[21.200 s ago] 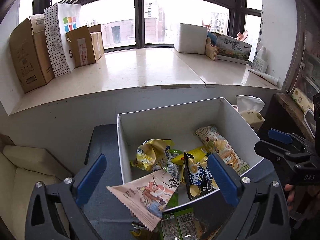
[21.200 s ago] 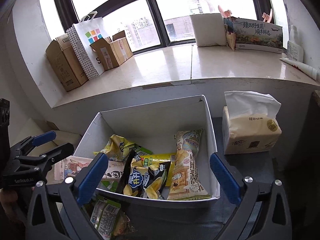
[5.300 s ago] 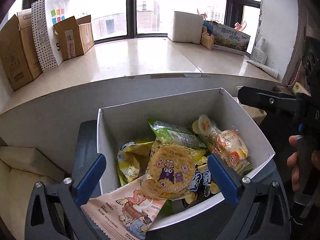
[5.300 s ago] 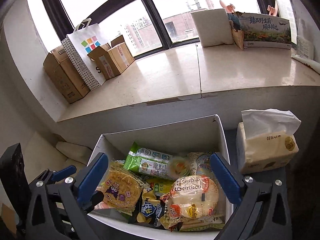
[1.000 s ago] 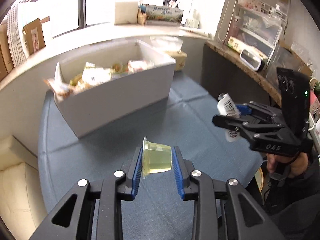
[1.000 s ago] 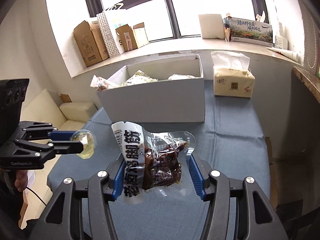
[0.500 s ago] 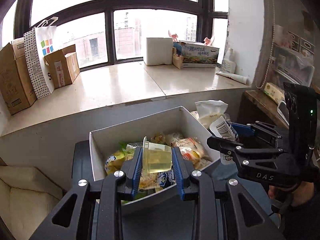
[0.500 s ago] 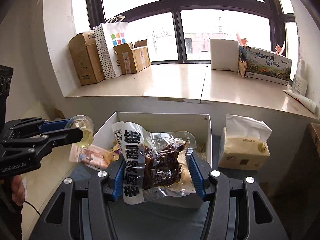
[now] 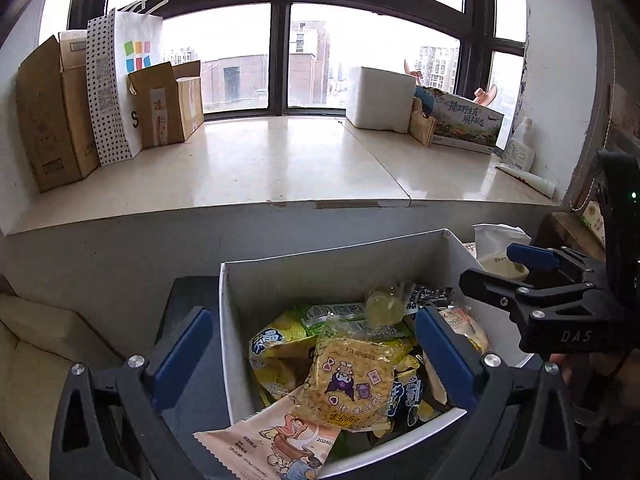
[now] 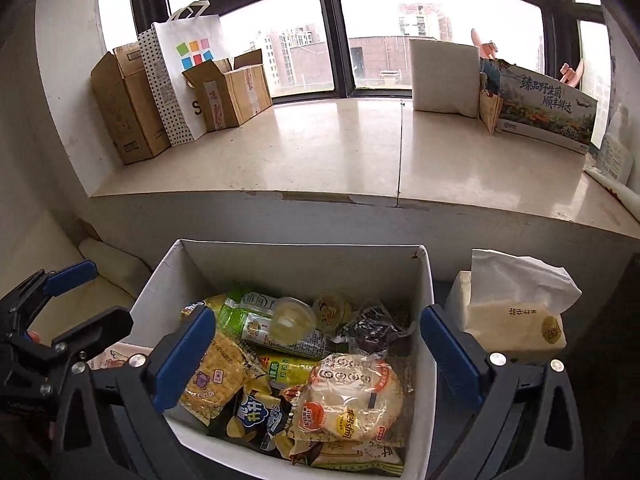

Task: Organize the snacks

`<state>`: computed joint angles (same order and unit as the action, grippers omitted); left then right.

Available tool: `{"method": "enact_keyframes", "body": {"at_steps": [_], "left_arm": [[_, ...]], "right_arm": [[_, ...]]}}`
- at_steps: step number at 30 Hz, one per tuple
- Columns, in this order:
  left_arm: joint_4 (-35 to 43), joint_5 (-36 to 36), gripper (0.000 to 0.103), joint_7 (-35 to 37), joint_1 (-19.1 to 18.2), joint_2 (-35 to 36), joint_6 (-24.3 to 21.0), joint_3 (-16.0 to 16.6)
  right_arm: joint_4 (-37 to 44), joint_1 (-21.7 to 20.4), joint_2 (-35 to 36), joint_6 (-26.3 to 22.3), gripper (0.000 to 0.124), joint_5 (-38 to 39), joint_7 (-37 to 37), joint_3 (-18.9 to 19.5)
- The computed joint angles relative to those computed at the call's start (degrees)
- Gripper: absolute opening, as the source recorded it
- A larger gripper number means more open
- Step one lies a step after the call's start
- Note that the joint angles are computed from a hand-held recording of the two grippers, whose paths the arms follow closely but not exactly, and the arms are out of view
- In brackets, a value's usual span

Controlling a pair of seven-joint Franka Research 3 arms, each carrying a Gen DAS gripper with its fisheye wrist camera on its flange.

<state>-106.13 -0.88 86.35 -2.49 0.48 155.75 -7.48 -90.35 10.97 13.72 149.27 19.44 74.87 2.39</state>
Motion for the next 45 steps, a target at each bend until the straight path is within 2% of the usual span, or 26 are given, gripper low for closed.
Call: {"method": "enact_keyframes", "body": {"at_steps": [4, 8, 11, 12, 14, 16, 19, 21, 24, 25, 27, 28, 29, 32, 36, 45], "left_arm": [[-2.17, 2.65, 0.103, -1.8, -0.06, -2.19, 1.83, 0.04], [-5.17, 6.96, 0.103, -7.05, -0.1, -5.58, 4.62, 0.11], [-7.75, 8.63, 0.103, -8.17, -0.57, -8.61, 6.95, 0.17], [-8.24, 8.78, 0.103, -8.11, -0.89, -9.46, 7.12, 0.27], [-9.13, 4.63, 0.103, -4.99, -3.02, -11.19, 7.17, 1.79], [-9.96, -2.18, 0.103, -0.41, -6.01, -13.09, 6.39, 3.91], [-11.63, -2.08, 0.103, -0.81, -6.0, -16.31, 5.03, 3.29], [-13.2, -0.58, 0.103, -2.19, -5.58, -18.78, 4.47, 2.64], [-15.64, -0.71, 0.103, -1.54, -7.16, -22.65, 3.09, 3.51], [-16.64, -1.23, 0.103, -1.1, -8.0, -24.07, 2.39, 4.01], [-18.82, -2.09, 0.103, 0.05, -9.48, -26.94, 1.1, 4.86], [-20.07, -1.38, 0.103, -0.75, -9.04, -28.42, 0.95, 4.29], [-21.37, -0.71, 0.103, -1.68, -8.68, -30.04, 0.74, 3.82], [-25.24, 0.11, 0.103, -1.57, -10.23, -34.61, 0.83, 4.39], [-28.99, 0.11, 0.103, -2.31, -12.19, -39.28, -1.16, 5.16], [-36.17, -0.31, 0.103, -4.2, -14.7, -48.45, -5.6, 5.89]], "right_arm": [[-2.68, 0.94, -1.82, 2.4, 0.103, -3.72, 2.23, -1.01], [-7.19, 2.76, -5.47, 6.89, 0.103, -12.62, 7.7, -2.67], [-11.63, 2.03, -9.59, 11.48, 0.103, -11.06, 4.85, -1.38], [-12.42, 2.18, -10.67, 12.06, 0.103, -12.69, 6.13, -1.42], [-13.99, 2.09, -12.9, 12.9, 0.103, -14.78, 8.3, -1.27], [-15.33, 1.92, -15.24, 12.1, 0.103, -11.43, 5.13, -0.74], [-20.2, 2.26, -20.18, 14.66, 0.103, -6.53, 1.17, -0.12], [-23.19, 1.06, -23.21, 16.3, 0.103, -9.35, 4.43, 1.21], [-27.06, -2.29, -27.42, 18.14, 0.103, -15.89, 11.64, 3.8], [-29.12, -2.09, -29.26, 19.98, 0.103, -15.47, 12.03, 3.6], [-32.39, 3.57, -32.62, 22.01, 0.103, -8.68, 6.28, -0.74], [-33.26, 5.45, -34.08, 20.77, 0.103, -6.0, 3.68, -2.11], [-34.03, 5.32, -35.43, 19.19, 0.103, -5.25, 3.27, -1.91], [-37.39, 1.72, -39.28, 16.53, 0.103, -6.31, 5.61, 1.53], [-42.96, 4.66, -44.81, 14.09, 0.103, -2.5, 2.83, -0.15], [-54.13, 0.84, -56.81, 10.54, 0.103, -2.71, 10.84, 4.75]]}}
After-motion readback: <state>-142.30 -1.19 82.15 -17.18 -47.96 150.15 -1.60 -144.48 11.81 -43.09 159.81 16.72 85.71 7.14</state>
